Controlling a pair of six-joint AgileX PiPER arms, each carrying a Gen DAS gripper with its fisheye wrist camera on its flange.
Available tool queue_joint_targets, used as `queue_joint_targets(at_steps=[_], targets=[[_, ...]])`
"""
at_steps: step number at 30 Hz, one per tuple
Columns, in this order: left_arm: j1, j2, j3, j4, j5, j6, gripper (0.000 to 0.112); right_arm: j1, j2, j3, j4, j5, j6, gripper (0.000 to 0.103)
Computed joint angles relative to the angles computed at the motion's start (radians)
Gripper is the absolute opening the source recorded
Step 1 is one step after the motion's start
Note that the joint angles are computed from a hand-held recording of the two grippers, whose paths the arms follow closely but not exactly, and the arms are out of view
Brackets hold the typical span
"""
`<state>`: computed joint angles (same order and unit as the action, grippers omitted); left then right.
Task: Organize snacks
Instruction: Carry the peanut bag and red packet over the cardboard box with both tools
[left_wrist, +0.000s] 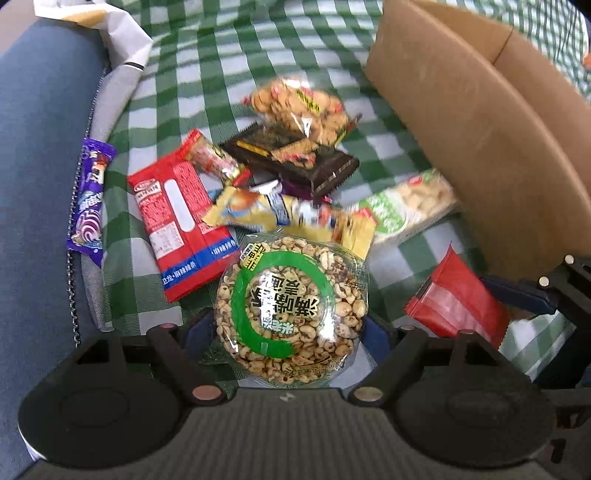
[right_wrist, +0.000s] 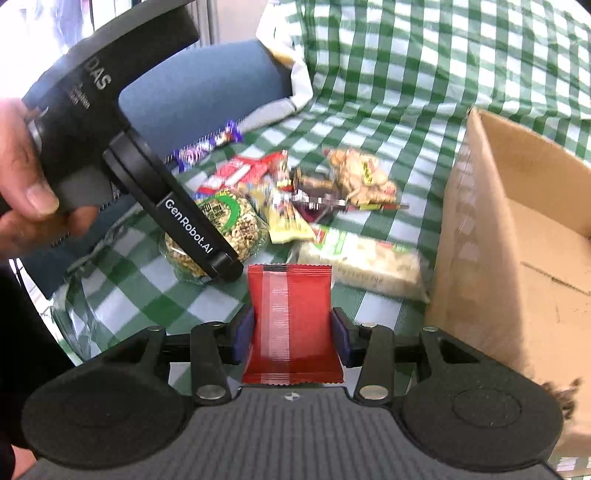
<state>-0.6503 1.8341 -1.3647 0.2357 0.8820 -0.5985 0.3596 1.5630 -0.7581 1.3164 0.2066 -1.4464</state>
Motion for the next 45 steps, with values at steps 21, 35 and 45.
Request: queue_joint_targets(at_steps=[21,35,45], targets=[[-0.139,-0.191,0.127,0.671,-0.111,-0.815,0.086,-0.388,-0.166,-0.208,-0.005,0.254,0.138,0.047],[-0.38,0.029,-0.127,1.017,-0.027,-0.996,0.086,-0.668,-0.018,-0.195,0.268,0.181,-0.06,0.047],[-0.456,0.205,-0.325,0.963,-0.09,-0.89,0.086,-0.676,-0.018,-0.188,0.267,0.097,-0.141,0.047]])
